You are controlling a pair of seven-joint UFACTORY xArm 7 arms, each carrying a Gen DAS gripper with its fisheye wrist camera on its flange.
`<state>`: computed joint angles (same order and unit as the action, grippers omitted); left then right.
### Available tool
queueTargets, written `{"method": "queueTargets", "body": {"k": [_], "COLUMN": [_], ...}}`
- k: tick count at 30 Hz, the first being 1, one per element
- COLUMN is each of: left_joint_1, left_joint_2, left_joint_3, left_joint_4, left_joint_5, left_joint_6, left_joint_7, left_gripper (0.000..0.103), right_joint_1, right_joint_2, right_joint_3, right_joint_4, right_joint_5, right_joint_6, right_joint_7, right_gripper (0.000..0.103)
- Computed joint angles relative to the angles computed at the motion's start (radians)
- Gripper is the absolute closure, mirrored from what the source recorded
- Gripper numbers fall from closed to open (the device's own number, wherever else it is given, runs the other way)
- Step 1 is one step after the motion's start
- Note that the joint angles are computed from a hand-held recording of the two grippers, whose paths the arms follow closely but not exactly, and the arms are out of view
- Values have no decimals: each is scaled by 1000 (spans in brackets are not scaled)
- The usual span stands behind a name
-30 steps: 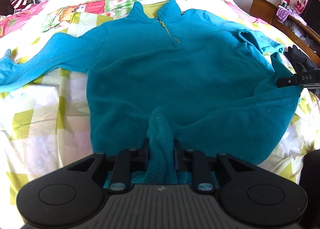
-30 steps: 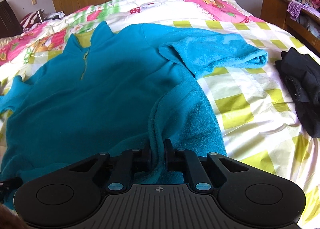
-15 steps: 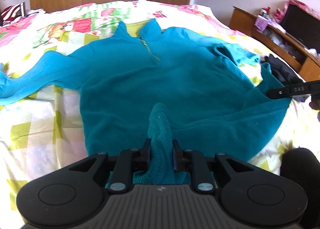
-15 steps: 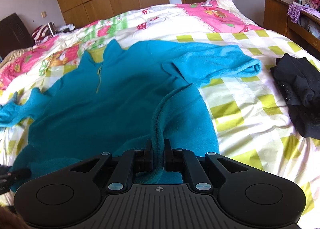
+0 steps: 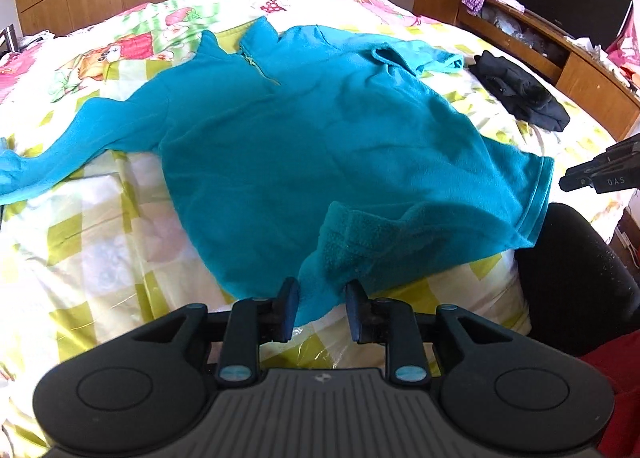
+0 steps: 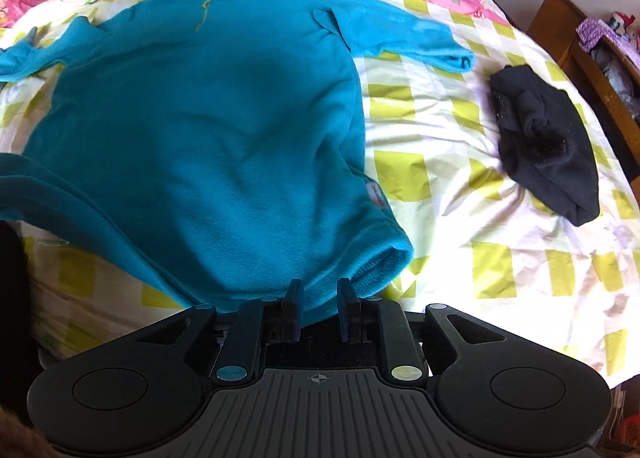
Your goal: Fold small clothes
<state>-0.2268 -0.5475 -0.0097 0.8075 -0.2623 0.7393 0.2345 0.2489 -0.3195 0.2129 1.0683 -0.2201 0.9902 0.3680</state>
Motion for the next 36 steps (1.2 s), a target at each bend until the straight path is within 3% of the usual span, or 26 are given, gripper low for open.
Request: {"method": "queueTargets", "body": {"k": [4,8,10,14,15,17,20,22,23,25,27,31,34,36], "left_joint_1": [-17,-33,-55,-147,-136,-81,-55,-61,-61,-50,-41,-33,-45,-54], "left_joint_2": [-11,12,49,151,168,202,273,324,347,365,352,354,411,477], "left_joint_3": [24,17,22,118,106,27,-34,-29,-17,-9,-20,-54,-71,-89], "left_joint_4": [30,60,85,200,214,211,204,228,249,273,286,344,391,428], "left_joint_5": [-41,-68,-87,-310,-314,-218,-132,-158,-202,-284,-319,-303,-335,-323], "left_joint_6": [0,-71,-116,-34,-30,-86,-107,-4,92,250,327,211,21,-96], "left_joint_7": [15,33,61,160,162,123,86,86,82,69,74,74,139,167], "left_gripper": [63,58,56,55,52,48,47,48,48,48,48,48,44,41], "right_joint_1": [10,-32,-64,-77,-71,-55,-13,38,55,83,95,95,83,127], "right_joint_2": [-20,25,94,286,330,420,546,620,651,698,729,779,797,822], "right_joint_3": [-1,13,16,-9,-27,-64,-130,-193,-219,-265,-290,-303,-292,-356], "right_joint_4": [10,8,23,159,189,253,350,417,445,489,520,553,564,595], "right_joint_5": [12,-67,-146,-292,-310,-364,-448,-527,-543,-551,-531,-486,-416,-441], "right_joint_6": [-68,-279,-399,-458,-485,-538,-598,-605,-609,-613,-609,-637,-661,-656], "right_joint_7": [-25,34,72,130,130,146,196,264,280,311,316,246,162,204], "right_gripper": [82,67,65,65,65,59,55,53,53,53,52,47,46,48]}}
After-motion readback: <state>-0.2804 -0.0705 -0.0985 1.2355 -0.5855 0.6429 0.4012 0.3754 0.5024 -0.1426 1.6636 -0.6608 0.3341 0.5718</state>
